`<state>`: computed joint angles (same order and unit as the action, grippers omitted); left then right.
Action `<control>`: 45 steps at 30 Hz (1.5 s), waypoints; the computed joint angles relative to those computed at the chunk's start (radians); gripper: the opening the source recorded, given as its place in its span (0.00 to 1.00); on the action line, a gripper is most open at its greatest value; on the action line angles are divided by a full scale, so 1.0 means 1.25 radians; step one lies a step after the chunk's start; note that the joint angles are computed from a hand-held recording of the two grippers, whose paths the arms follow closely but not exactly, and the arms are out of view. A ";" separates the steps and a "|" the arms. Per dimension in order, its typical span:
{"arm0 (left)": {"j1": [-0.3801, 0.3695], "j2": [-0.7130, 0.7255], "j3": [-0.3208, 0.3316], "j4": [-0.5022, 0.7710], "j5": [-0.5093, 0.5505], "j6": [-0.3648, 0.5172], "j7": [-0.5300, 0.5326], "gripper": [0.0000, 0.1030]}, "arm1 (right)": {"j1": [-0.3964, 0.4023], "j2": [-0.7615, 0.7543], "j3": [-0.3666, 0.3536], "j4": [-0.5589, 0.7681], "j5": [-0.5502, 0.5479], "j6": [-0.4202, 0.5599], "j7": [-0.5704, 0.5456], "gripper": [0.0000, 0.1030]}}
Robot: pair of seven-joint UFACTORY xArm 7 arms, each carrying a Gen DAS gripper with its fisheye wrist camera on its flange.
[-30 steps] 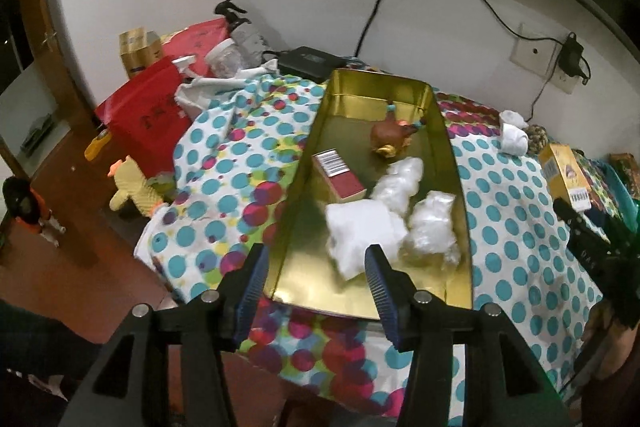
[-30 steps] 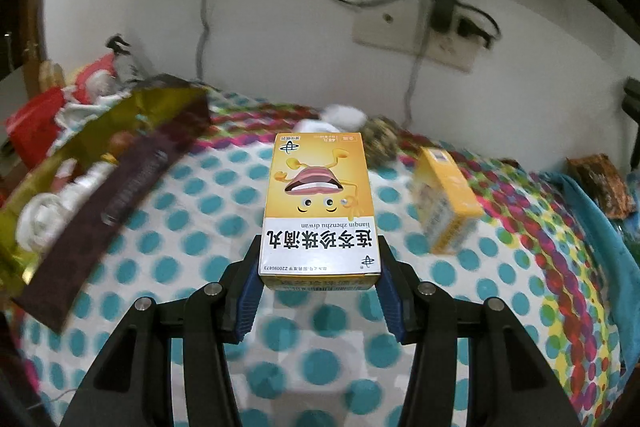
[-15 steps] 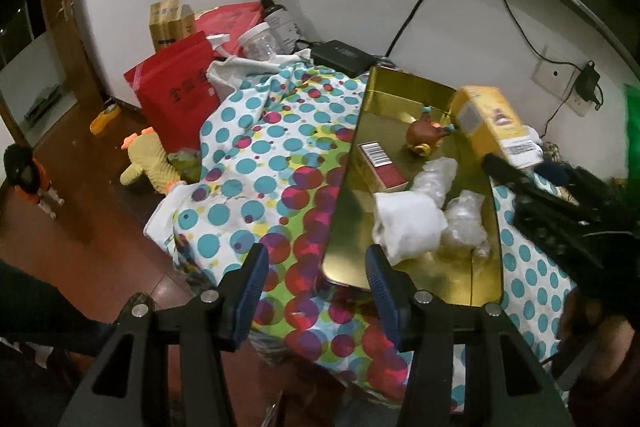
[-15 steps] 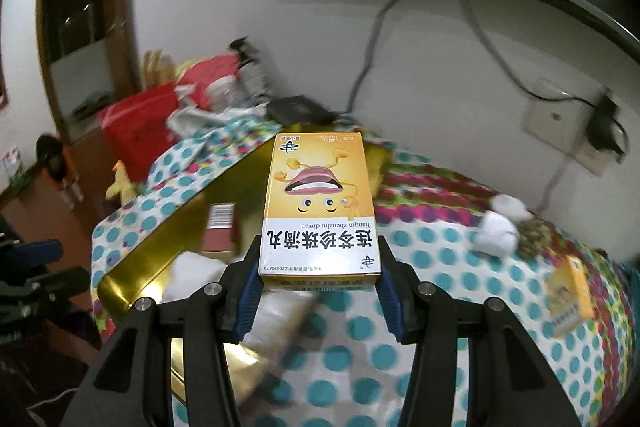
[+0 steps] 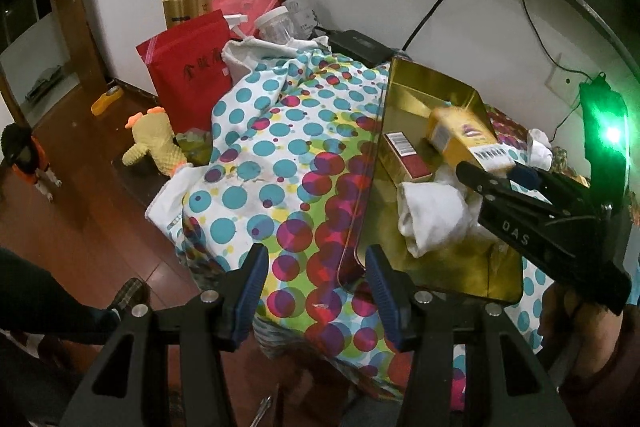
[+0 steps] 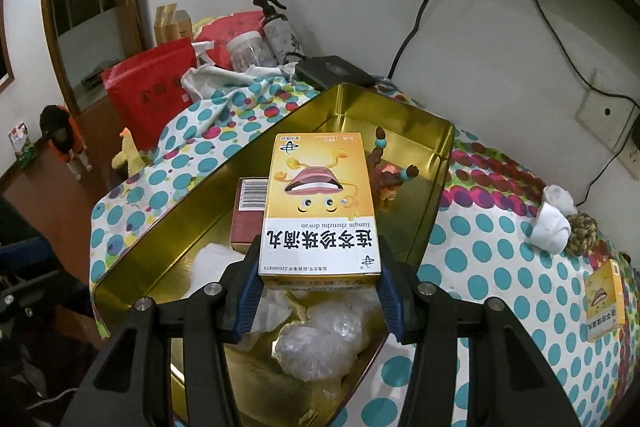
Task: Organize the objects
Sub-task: 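Lower the yellow cartoon-face box into the gold tray and open the right tool, then move the left tool toward the white sock bundle while the right tool approaches the tall yellow box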
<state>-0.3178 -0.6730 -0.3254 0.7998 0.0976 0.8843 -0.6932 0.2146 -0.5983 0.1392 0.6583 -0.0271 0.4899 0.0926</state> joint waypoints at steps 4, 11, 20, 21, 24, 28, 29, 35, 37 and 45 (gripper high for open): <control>-0.003 0.004 0.000 0.000 -0.002 0.001 0.001 0.50 | 0.003 0.013 -0.004 0.007 0.002 0.010 -0.007 0.48; -0.006 0.011 -0.005 0.007 0.000 0.000 -0.005 0.50 | 0.009 -0.008 -0.012 -0.011 0.011 -0.013 -0.017 0.75; -0.020 0.047 -0.028 0.040 0.011 -0.002 -0.010 0.50 | -0.028 -0.123 -0.027 -0.074 0.003 -0.053 -0.014 0.88; -0.023 0.053 -0.030 0.045 0.013 -0.002 -0.011 0.50 | -0.040 -0.144 -0.031 -0.086 -0.002 -0.055 -0.015 0.89; -0.034 0.075 -0.037 0.063 0.016 -0.003 -0.011 0.50 | -0.086 -0.188 -0.045 -0.112 -0.022 -0.055 -0.021 0.91; -0.047 0.109 -0.052 0.093 0.028 -0.001 -0.014 0.50 | -0.163 -0.229 -0.074 -0.135 -0.046 -0.043 -0.027 0.91; -0.051 0.119 -0.057 0.102 0.035 -0.003 -0.015 0.50 | -0.193 -0.237 -0.077 -0.139 -0.056 -0.040 -0.027 0.91; -0.068 0.181 -0.080 0.159 0.073 0.009 -0.030 0.50 | -0.303 -0.223 -0.131 -0.146 -0.079 -0.042 -0.048 0.92; -0.077 0.204 -0.085 0.179 0.084 0.014 -0.036 0.50 | -0.331 -0.205 -0.153 -0.142 -0.080 -0.045 -0.062 0.92; -0.124 0.304 -0.105 0.273 0.148 0.041 -0.066 0.50 | -0.367 -0.140 -0.220 -0.131 -0.045 -0.067 -0.123 0.92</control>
